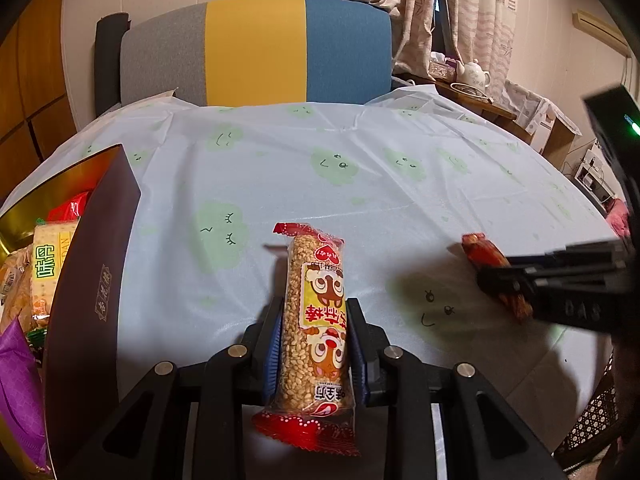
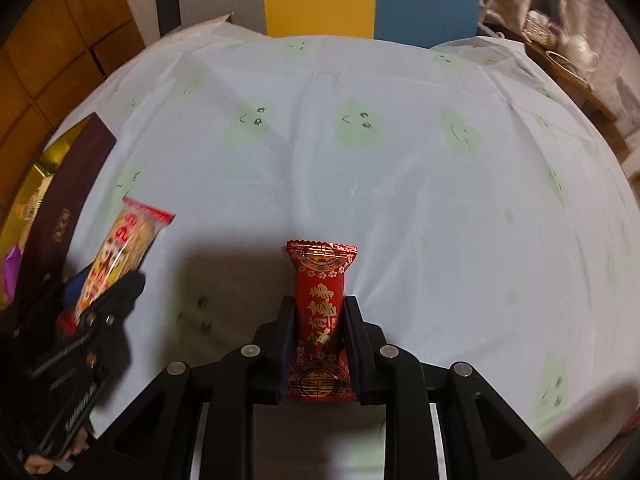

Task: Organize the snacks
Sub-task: 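Grasp the red wrapped candy with the right gripper while the left holds the bar, then carry the rice-cracker bar over the gold tray and open the left gripper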

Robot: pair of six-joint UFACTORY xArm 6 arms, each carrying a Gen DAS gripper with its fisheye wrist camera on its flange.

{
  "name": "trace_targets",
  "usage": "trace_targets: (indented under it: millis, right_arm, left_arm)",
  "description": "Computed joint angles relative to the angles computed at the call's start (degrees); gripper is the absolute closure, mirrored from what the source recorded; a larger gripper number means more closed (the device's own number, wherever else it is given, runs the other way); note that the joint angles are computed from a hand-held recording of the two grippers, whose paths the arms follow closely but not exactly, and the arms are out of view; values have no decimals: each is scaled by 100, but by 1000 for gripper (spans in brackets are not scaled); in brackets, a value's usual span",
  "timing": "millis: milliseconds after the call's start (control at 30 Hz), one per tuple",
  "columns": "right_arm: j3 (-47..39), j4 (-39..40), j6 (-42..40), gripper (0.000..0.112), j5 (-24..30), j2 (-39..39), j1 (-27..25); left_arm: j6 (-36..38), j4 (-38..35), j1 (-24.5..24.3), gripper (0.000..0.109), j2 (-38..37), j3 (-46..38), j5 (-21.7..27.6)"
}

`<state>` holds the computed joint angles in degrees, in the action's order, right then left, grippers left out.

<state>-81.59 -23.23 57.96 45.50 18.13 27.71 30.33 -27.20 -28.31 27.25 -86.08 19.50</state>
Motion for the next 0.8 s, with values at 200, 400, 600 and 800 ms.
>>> trace_targets:
  millis: [200, 400, 600, 800]
  right_arm:
    - [341, -631, 802, 89, -236, -153, 167]
    - [564, -880, 1117, 88, -366, -289, 208]
    - [1030, -1135, 1441, 88, -772, -544, 127]
    - [1369, -1138, 1571, 82, -1058, -803, 82]
  left_arm:
    - [-212, 244, -11, 79, 19, -47, 37]
    - [-492, 564, -23, 79, 63, -127, 79]
    - [-791, 927, -42, 79, 99, -195, 132]
    - [-995, 1084, -9, 80, 112, -397, 534]
